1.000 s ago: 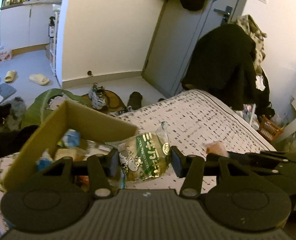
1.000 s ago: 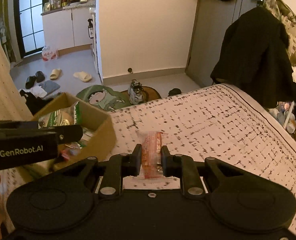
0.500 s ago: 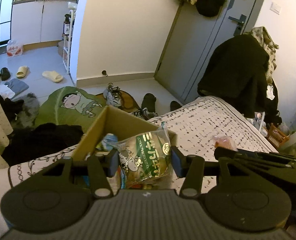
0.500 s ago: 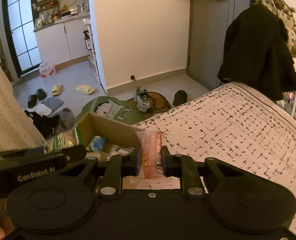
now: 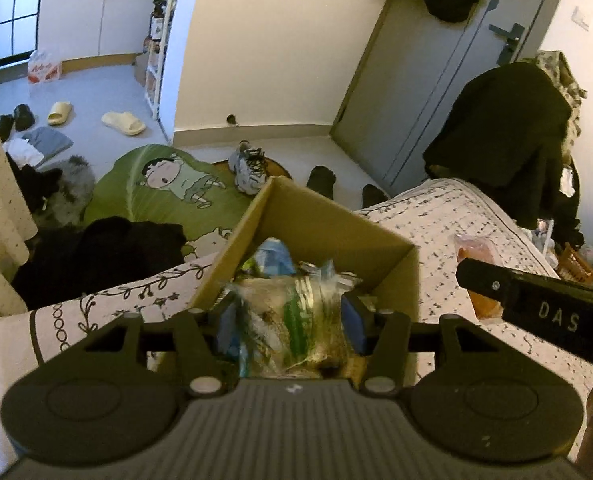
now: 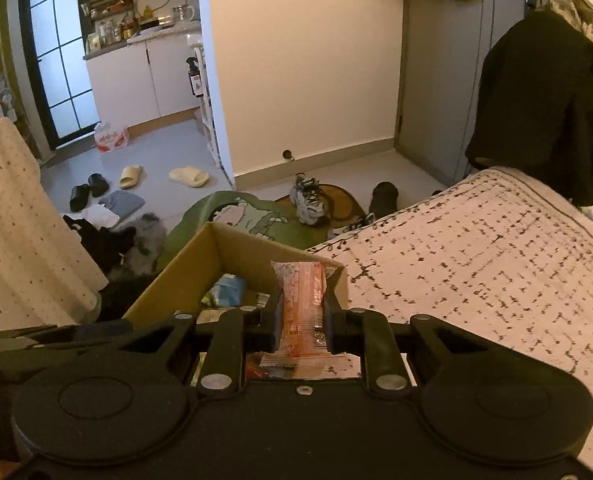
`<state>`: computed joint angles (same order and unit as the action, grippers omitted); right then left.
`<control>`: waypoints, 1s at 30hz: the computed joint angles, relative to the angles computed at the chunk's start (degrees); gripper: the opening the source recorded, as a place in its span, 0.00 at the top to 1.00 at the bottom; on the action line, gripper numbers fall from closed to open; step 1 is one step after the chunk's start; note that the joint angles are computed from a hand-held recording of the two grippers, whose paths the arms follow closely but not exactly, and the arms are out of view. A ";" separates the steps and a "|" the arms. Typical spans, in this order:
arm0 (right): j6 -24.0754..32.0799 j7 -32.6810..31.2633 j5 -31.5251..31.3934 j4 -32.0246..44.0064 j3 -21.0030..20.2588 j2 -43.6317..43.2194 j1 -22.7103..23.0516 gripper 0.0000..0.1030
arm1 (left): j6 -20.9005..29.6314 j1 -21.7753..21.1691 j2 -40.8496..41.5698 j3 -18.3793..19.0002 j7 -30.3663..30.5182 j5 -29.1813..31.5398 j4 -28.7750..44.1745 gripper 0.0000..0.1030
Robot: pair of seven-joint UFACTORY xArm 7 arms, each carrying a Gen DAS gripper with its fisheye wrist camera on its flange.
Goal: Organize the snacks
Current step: 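Lower the green packet and pink candy into the box and open both grippers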
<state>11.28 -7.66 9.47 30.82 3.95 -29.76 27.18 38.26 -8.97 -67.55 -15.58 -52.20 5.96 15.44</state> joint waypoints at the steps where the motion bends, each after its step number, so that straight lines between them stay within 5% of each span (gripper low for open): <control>1: 0.08 0.10 0.10 0.14 -0.05 0.20 0.06 0.81 | 0.46 0.20 0.20 0.19 0.02 0.02 0.11 0.47; 15: -0.15 -0.28 3.50 0.68 -1.63 0.72 2.90 0.80 | 3.21 1.02 -0.96 2.74 3.19 -0.56 0.84 0.42; 20: -5.63 0.44 2.85 -0.47 -0.96 0.73 3.95 0.67 | 5.78 0.79 -3.27 2.98 4.38 -1.07 1.00 0.37; 30: 2.39 6.25 -2.40 -0.75 3.26 -5.02 -1.89 0.53 | 13.01 0.92 -6.41 3.60 8.20 -1.50 3.50 0.22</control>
<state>13.67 -1.41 7.07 30.07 7.21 -34.78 25.29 51.27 -8.04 -73.95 -11.98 -44.00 4.46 18.95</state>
